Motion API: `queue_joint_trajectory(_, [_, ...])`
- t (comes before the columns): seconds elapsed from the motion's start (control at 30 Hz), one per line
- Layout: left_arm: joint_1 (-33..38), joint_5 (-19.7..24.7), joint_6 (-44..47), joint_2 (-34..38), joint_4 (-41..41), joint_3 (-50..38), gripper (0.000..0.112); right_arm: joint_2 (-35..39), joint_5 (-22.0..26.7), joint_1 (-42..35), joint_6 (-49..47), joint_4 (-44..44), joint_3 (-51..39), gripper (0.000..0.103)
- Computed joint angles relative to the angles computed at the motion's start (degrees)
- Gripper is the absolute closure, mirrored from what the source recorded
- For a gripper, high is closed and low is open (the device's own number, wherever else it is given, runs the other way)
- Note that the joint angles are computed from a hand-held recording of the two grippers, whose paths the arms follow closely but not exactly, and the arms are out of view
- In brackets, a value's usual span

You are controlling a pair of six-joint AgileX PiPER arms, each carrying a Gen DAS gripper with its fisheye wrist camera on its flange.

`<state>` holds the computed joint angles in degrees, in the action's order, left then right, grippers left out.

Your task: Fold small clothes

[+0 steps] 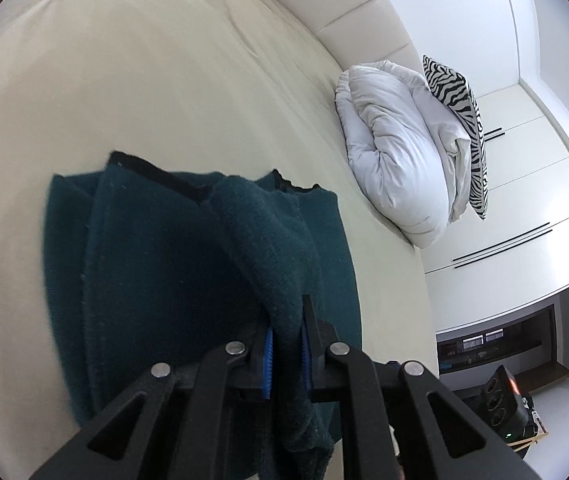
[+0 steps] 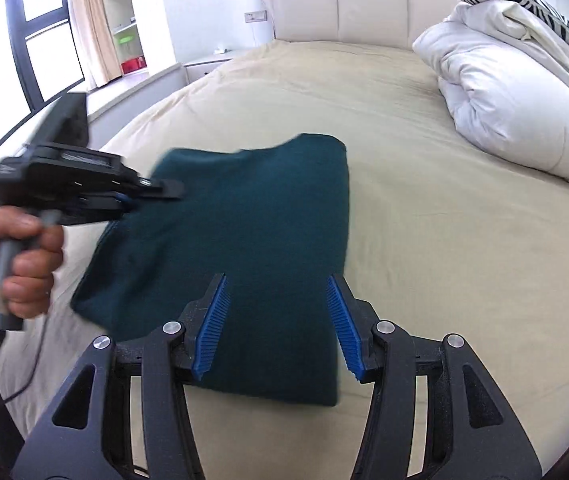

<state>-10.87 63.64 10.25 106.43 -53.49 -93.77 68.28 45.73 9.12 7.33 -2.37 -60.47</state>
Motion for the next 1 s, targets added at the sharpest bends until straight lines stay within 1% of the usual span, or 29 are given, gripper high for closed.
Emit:
queue_joint_trajectory(0.1, [3.46,2.87,-1.12,0.49,2.80,-2.31,0.101,4.65,-2.44,2.52,-0.73,-0.44,-0.80,0.054])
queue_joint_trajectory(0.13, [4.59,3.58,-0.93,0.57,2.75,-2.27,0.101,6.94,-3.97,4.30,-0.01,-1.14,-1.22,0.055])
queue_joint_trajectory(0.17, [5.59,4.01,-0.53,0.66,2.79,-2.10,0.101,8.85,-4.50,5.86,1.13,-2.61,-1.97,0.055])
queue_joint_trajectory(0.23, [7.11,4.33,-0.12,1.07,3.43,-1.54,0.101,11.92,-5.79,7.68,1.03,-2.72,-3.07,0.054])
queue_joint_trajectory(0.27, [7.71,4.29,0.39,1.40,3.43,-0.91,0.101,13.40,-5.92,10.17,2.97,-4.22,-3.74,0.054])
queue_joint_trajectory(0.33, [8.59,3.67,1.53,1.87,2.49,1.15,0.100,15.59,-5.81,11.92,4.22,-5.51,-4.49,0.054])
queue_joint_trajectory(0.4, [9.25,2.94,3.00,2.07,1.23,3.27,0.100,15.79,-5.77,14.44,6.33,-6.41,-4.08,0.054])
queue_joint_trajectory(0.43, [9.60,2.54,4.04,1.96,0.58,4.40,0.100,15.29,-5.62,16.64,8.89,-7.77,-3.32,0.054])
queue_joint_trajectory(0.57, [11.26,1.92,5.88,2.11,-1.54,6.75,0.100,15.13,-5.89,18.99,10.17,-8.07,-1.64,0.054])
queue_joint_trajectory(0.67, [10.73,-0.60,5.40,2.33,-0.36,8.35,0.099,15.52,-5.67,18.89,9.08,-7.75,-1.53,0.053])
queue_joint_trajectory(0.73, [10.67,-2.64,6.01,1.69,-1.82,10.71,0.098,17.06,-6.00,19.21,9.91,-7.90,-1.98,0.051])
queue_joint_trajectory(0.77, [10.42,-3.65,6.06,0.76,-1.60,11.62,0.096,18.72,-6.19,18.40,9.04,-7.06,-3.68,0.051])
queue_joint_trajectory(0.8, [10.03,-5.02,5.36,-0.71,-0.20,12.49,0.093,18.58,-6.83,18.11,9.35,-6.72,-3.17,0.050])
queue_joint_trajectory(0.87, [8.66,-9.02,1.17,-5.12,5.77,14.05,0.092,17.69,-7.14,17.84,9.35,-6.07,-2.45,0.050])
queue_joint_trajectory(0.9, [8.04,-11.26,-1.09,-7.49,8.90,15.11,0.090,17.21,-6.96,17.63,8.35,-5.06,-2.29,0.050])
queue_joint_trajectory(0.93, [7.09,-13.82,-2.74,-10.54,11.86,16.53,0.090,16.58,-6.73,16.59,6.05,-2.73,-2.16,0.050])
queue_joint_trajectory(1.0, [4.78,-16.70,-3.03,-15.30,15.62,18.48,0.090,14.11,-5.99,12.54,-2.12,7.45,-1.65,0.050])
